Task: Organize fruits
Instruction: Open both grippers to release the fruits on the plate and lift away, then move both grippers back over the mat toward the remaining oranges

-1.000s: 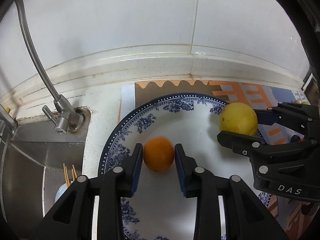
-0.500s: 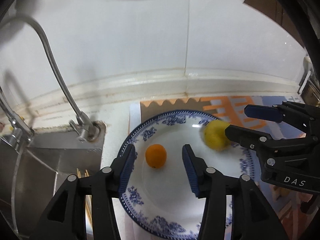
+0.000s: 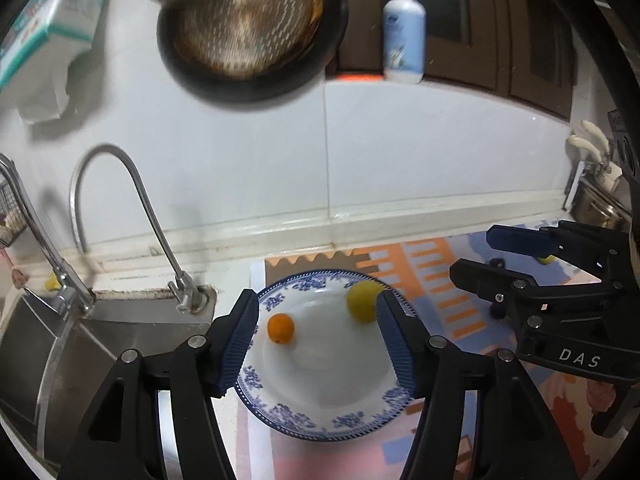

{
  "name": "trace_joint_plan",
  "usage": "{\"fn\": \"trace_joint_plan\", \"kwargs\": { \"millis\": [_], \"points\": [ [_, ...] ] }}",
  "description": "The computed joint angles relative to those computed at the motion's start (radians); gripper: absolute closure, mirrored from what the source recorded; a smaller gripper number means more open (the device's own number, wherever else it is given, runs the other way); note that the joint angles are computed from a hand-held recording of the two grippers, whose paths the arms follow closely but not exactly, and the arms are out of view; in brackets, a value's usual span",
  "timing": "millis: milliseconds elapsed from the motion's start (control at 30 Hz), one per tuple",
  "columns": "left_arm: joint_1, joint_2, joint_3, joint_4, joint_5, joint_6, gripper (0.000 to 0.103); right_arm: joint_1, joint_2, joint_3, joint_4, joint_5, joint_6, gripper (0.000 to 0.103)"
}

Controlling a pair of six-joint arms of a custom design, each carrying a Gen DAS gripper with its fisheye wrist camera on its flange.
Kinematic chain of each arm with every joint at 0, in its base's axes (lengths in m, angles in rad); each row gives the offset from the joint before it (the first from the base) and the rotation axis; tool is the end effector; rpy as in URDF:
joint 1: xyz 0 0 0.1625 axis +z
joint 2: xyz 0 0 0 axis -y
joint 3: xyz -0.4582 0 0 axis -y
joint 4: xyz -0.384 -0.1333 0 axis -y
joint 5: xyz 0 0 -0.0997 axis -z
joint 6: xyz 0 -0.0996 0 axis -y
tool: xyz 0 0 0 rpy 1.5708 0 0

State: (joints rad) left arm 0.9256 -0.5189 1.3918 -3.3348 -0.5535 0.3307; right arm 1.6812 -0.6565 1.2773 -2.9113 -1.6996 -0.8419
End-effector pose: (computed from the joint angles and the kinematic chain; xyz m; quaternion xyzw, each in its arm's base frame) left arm -0.2756 -0.7288 0.1401 0.1841 0.7945 -0.4406 0.3751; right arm 0.2096 -0.7971 0.2102 0.4080 -0.8405 0.3066 0.1819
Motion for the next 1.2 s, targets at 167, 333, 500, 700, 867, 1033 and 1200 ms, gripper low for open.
{"fn": "trace_joint_plan", "kwargs": {
  "millis": [167,333,500,700,867,1033,1200],
  "points": [
    [-0.043,-0.013,0.059,-0.061,0.004,-0.01,0.04,-0.008,-0.075,0.104,-0.077,0.023,0.014,0.049],
    [-0.086,-0.018,0.103,-0.11,0.006,-0.017,0.035,-0.018,-0.142,0.193,-0.135,0.048,0.025,0.043],
    [-0.118,-0.017,0.131,-0.151,-0.008,-0.017,0.029,-0.03,-0.205,0.269,-0.189,0.069,0.041,0.036],
    [-0.154,-0.001,0.158,-0.19,-0.011,-0.011,0.023,-0.05,-0.27,0.36,-0.278,0.066,0.038,0.033],
    [-0.177,0.025,0.167,-0.223,-0.006,0.007,0.019,-0.072,-0.312,0.408,-0.316,0.052,0.051,0.032],
    [-0.188,0.04,0.168,-0.208,-0.032,-0.023,0.019,-0.1,-0.345,0.443,-0.338,0.046,0.071,0.032],
    [-0.195,0.072,0.152,-0.218,-0.043,-0.019,0.018,-0.127,-0.371,0.47,-0.361,0.042,0.079,0.032]
  ]
}}
